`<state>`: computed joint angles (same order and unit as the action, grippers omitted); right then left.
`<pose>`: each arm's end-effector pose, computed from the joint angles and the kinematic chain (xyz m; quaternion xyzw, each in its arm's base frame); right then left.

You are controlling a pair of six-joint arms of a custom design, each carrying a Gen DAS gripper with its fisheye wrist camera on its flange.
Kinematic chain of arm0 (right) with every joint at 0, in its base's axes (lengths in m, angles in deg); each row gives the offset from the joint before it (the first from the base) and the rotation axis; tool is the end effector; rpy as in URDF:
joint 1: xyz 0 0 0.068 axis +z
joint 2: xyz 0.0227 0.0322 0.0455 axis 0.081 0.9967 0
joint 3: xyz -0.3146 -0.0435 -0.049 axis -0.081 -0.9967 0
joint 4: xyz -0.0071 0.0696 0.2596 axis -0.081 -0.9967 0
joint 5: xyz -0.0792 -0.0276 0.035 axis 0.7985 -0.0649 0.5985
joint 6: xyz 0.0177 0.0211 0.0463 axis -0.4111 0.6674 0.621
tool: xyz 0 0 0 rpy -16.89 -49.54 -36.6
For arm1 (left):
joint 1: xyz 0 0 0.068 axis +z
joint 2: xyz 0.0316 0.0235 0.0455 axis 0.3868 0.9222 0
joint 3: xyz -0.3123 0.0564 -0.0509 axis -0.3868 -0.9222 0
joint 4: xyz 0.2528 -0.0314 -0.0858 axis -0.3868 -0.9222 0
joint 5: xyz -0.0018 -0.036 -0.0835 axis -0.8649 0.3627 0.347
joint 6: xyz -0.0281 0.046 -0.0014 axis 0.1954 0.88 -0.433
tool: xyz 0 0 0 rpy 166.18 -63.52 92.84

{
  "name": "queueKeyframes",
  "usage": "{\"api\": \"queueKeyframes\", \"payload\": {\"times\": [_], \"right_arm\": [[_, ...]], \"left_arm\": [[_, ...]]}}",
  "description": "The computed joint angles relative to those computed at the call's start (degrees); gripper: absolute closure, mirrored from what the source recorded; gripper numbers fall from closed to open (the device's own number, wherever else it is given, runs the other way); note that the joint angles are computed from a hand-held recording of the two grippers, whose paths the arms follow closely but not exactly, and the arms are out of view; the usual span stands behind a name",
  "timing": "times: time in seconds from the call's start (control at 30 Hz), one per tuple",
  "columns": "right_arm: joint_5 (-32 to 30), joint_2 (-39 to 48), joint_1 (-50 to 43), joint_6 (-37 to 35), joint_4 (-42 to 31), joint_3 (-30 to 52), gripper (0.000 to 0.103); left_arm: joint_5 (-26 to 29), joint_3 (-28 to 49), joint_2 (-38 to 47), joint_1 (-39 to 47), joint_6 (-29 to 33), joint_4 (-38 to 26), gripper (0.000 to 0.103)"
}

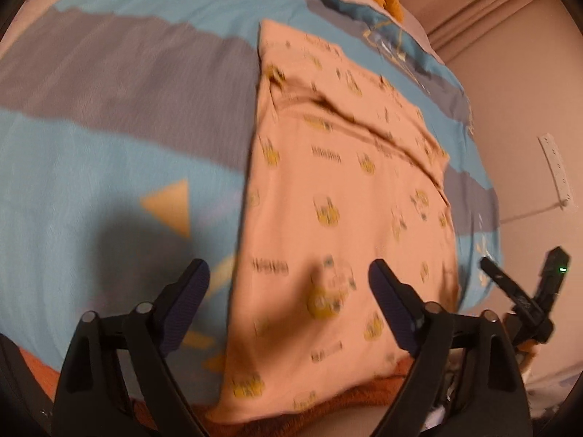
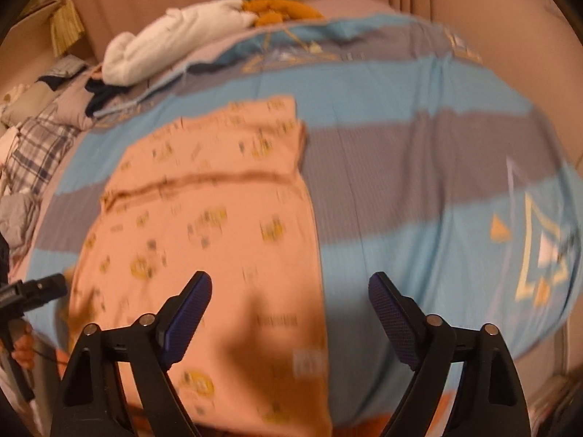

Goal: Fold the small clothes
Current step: 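Move both open grippers to the long side edge of the onesie, then grasp the onesie side edge with both grippers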

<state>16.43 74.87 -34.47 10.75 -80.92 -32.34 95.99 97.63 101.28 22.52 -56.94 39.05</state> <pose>0.1597 -0.1122 0.2417 0.1462 0.9398 0.0585 0.3031 0.2969 -0.0209 0.2259 0.0699 0.9475 -0.2817 0.1343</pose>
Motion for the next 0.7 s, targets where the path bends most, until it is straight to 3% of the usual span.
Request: {"api": "queueKeyframes", "payload": {"times": [0.17, 0.37, 0.53, 0.57, 0.6, 0.63, 0.7], "right_arm": [[-1.7, 0.9, -6.3, -5.1, -6.5, -2.5, 0.038], [-3.3, 2.9, -12.8, -11.7, -13.9, -4.2, 0.05], [-1.5, 3.4, -12.7, -13.4, -14.8, -6.0, 0.057], [-1.3, 3.4, -12.4, -13.3, -14.4, -6.3, 0.061], [-0.7, 3.6, -11.8, -13.0, -14.0, -6.5, 0.064], [-0.4, 3.6, -11.4, -12.9, -13.8, -6.6, 0.071], [-0.2, 3.5, -10.5, -13.5, -14.5, -5.9, 0.091]], "left_arm": [[1.8, -1.9, 0.1, 1.7, 4.8, -4.3, 0.029], [3.8, -2.5, 0.4, 3.0, 10.2, -10.2, 0.039], [5.2, -3.8, 0.6, 3.4, 12.6, -12.8, 0.044], [4.9, -4.0, 0.6, 3.2, 12.6, -13.0, 0.057], [4.6, -4.1, 0.8, 3.0, 12.6, -13.2, 0.079], [4.5, -4.2, 1.5, 2.6, 12.4, -13.5, 0.091], [4.7, -4.8, 1.9, 1.5, 11.0, -12.7, 0.097]]}}
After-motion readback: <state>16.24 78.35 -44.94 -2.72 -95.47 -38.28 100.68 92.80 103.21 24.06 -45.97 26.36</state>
